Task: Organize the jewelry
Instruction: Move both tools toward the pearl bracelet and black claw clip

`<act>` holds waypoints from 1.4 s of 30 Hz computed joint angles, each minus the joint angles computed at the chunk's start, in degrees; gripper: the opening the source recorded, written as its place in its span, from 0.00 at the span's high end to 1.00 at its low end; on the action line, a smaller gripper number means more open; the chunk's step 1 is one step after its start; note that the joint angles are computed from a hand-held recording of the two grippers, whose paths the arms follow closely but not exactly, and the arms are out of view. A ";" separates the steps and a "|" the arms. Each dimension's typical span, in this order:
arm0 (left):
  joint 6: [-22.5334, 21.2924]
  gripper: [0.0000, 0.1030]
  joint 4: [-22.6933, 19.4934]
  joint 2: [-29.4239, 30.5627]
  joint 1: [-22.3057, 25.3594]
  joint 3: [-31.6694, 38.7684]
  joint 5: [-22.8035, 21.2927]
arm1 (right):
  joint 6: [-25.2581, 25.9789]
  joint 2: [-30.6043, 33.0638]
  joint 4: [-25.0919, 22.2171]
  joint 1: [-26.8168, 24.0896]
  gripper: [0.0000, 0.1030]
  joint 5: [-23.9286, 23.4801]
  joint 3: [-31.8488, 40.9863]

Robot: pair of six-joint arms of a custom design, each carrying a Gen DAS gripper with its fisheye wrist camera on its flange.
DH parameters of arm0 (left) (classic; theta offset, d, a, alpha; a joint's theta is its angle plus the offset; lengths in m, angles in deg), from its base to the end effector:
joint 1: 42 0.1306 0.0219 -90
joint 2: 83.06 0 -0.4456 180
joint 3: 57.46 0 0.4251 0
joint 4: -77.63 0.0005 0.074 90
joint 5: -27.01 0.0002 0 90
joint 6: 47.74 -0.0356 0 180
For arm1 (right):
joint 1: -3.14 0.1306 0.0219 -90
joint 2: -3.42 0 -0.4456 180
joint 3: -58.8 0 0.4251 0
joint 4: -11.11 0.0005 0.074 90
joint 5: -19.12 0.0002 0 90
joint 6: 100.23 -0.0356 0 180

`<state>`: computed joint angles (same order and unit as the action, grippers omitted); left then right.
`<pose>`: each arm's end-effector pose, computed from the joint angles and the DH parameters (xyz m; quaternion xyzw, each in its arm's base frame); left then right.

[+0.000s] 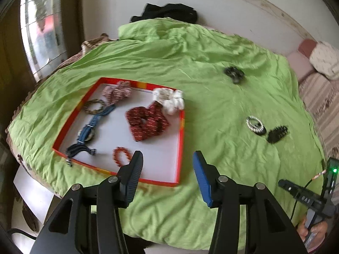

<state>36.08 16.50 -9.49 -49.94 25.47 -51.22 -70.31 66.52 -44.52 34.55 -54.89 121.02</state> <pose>0.3778 -0.0605 0.5415 0.1488 0.9286 -0.1019 0.3242 0.2656 0.1501 0.4311 0.2736 0.9088 0.1114 0.2945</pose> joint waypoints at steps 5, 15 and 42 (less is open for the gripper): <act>0.25 0.53 -0.92 -0.15 -4.94 -0.57 -2.30 | -2.22 -4.43 -0.53 -1.67 0.56 0.86 -2.95; 1.31 0.53 -0.89 4.25 -13.73 1.28 -4.83 | -2.18 -8.40 0.91 -5.79 0.55 -0.45 -6.35; 4.96 0.91 0.00 35.81 -24.22 21.01 4.58 | 8.42 -3.69 7.76 -21.24 0.49 -8.62 -6.26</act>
<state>41.05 16.50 26.33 -74.16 46.48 -46.64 -61.90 62.83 -36.77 13.30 -63.51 114.76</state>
